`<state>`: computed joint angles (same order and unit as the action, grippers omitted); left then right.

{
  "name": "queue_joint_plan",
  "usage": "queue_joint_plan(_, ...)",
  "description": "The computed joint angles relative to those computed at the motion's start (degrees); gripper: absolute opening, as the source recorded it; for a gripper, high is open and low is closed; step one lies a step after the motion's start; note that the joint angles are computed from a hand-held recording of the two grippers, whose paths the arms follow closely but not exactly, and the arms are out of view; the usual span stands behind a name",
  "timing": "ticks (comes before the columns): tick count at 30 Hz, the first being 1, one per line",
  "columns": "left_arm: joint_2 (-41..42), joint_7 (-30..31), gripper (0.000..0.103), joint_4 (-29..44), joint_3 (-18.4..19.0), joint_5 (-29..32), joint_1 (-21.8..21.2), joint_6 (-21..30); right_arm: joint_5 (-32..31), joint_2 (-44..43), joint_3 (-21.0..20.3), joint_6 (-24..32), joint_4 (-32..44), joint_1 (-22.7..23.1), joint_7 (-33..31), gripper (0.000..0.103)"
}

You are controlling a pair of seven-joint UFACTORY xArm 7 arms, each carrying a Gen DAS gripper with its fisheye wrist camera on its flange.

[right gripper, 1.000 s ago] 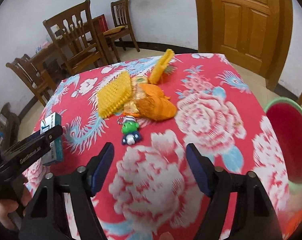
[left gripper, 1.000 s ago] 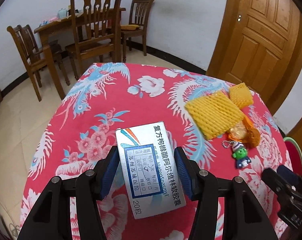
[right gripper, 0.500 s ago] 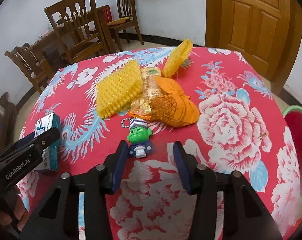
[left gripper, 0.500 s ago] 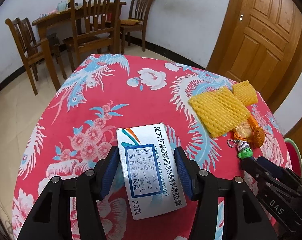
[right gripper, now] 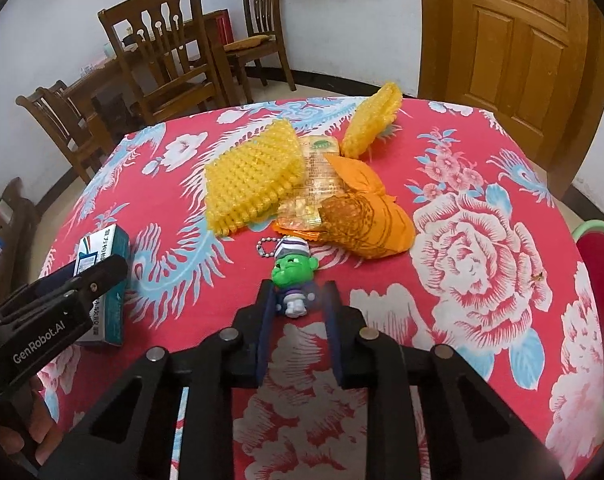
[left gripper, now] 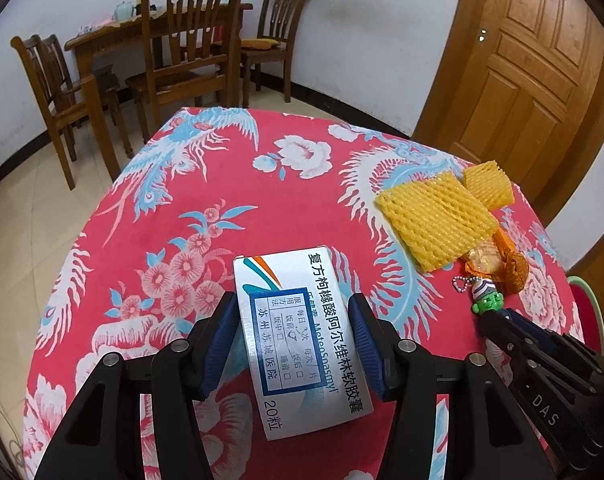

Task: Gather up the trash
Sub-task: 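Grasp the green figure keychain with the right tool while the left tool holds the box, then carry the box and keychain over the red bucket and open both tools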

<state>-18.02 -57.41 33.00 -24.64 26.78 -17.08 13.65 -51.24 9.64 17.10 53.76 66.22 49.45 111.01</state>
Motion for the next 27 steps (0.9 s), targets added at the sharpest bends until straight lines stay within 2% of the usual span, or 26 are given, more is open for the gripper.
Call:
queue_joint_plan(3,-0.49,0.29,0.058,-0.14,0.16,-0.36,-0.46,0.14,-0.18,-0.77,0.21,-0.54,-0.72,0.07,0.61,0.02)
queue_joint_plan(19,-4.65,4.12,0.058,-0.96,-0.01,-6.46,-4.53,0.97,-0.79,-9.02,5.11,-0.36,-7.38,-0.25,7.93,0.018)
queue_joint_plan(27,-6.16,5.52,0.057,0.34,-1.23,-8.64,-6.91,2.29,-0.05,-15.12,9.56,3.95,-11.09,-0.85,12.87,0.017)
